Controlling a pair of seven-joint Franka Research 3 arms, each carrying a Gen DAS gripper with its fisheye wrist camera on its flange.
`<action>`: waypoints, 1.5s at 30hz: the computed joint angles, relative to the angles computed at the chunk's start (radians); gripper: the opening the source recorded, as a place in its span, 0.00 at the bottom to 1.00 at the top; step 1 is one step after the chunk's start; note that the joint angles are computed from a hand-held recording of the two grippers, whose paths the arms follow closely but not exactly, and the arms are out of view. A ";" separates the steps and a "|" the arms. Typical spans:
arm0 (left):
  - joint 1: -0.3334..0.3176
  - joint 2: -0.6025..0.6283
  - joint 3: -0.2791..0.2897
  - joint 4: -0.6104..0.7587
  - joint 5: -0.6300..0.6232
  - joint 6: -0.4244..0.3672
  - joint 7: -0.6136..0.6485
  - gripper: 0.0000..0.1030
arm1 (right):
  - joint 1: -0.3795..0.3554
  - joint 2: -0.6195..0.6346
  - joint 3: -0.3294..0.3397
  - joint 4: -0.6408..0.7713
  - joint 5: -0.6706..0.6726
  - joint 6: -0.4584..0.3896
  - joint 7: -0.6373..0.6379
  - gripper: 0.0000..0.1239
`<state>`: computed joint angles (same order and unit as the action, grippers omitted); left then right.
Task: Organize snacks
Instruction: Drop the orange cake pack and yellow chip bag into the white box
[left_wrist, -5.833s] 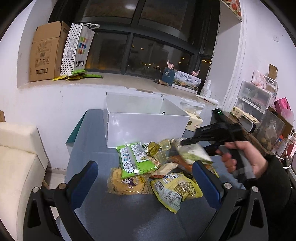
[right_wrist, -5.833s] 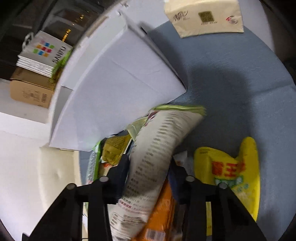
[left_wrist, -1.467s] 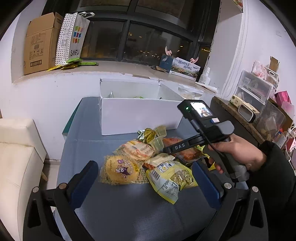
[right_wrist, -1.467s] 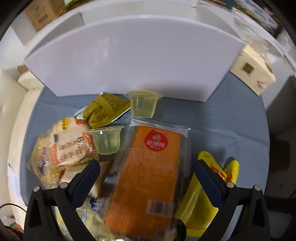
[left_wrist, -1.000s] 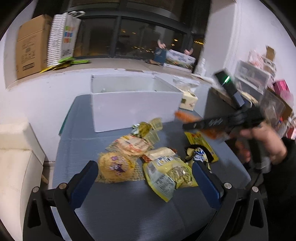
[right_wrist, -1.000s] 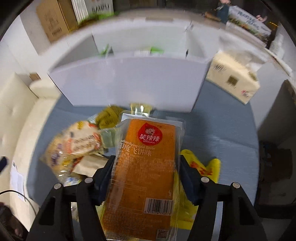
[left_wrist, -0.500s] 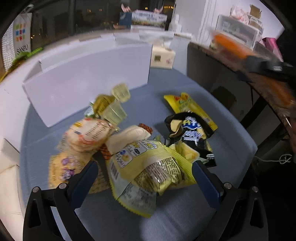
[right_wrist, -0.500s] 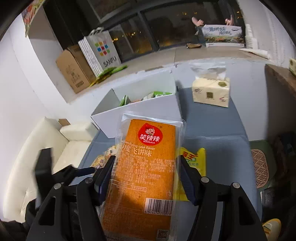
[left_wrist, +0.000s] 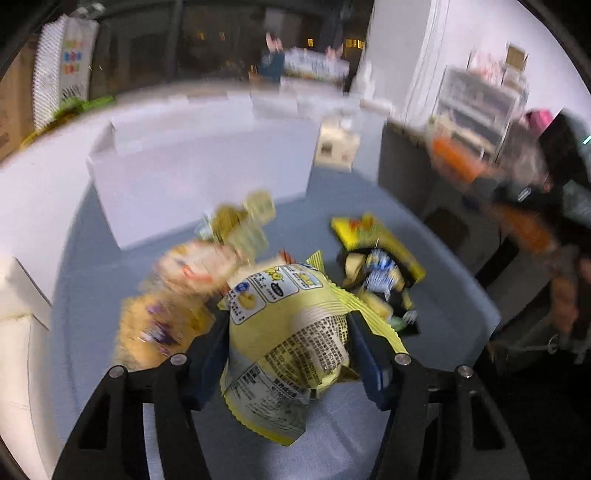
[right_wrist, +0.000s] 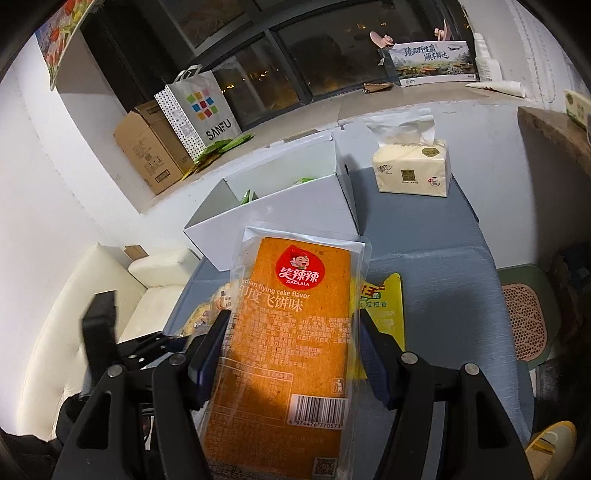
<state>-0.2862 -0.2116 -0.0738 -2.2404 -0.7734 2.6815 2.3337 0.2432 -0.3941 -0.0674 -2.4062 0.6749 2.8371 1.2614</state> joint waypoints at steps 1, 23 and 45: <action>-0.006 -0.021 0.004 -0.013 -0.027 0.026 0.022 0.64 | 0.010 0.001 -0.006 0.001 0.011 0.006 -0.011 0.56; 0.045 0.594 0.056 0.903 0.151 0.043 -0.245 0.64 | -0.090 0.582 0.066 0.785 -0.121 -0.117 -0.045 0.56; 0.226 0.704 -0.152 1.031 0.454 -0.069 -0.438 1.00 | -0.157 0.896 0.097 1.206 -0.317 -0.269 0.164 0.83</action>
<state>-0.0601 0.4925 -0.2258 -1.2093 -0.3197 2.6123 1.8956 0.0866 0.5021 0.0295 -1.2003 0.3583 2.5682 1.4253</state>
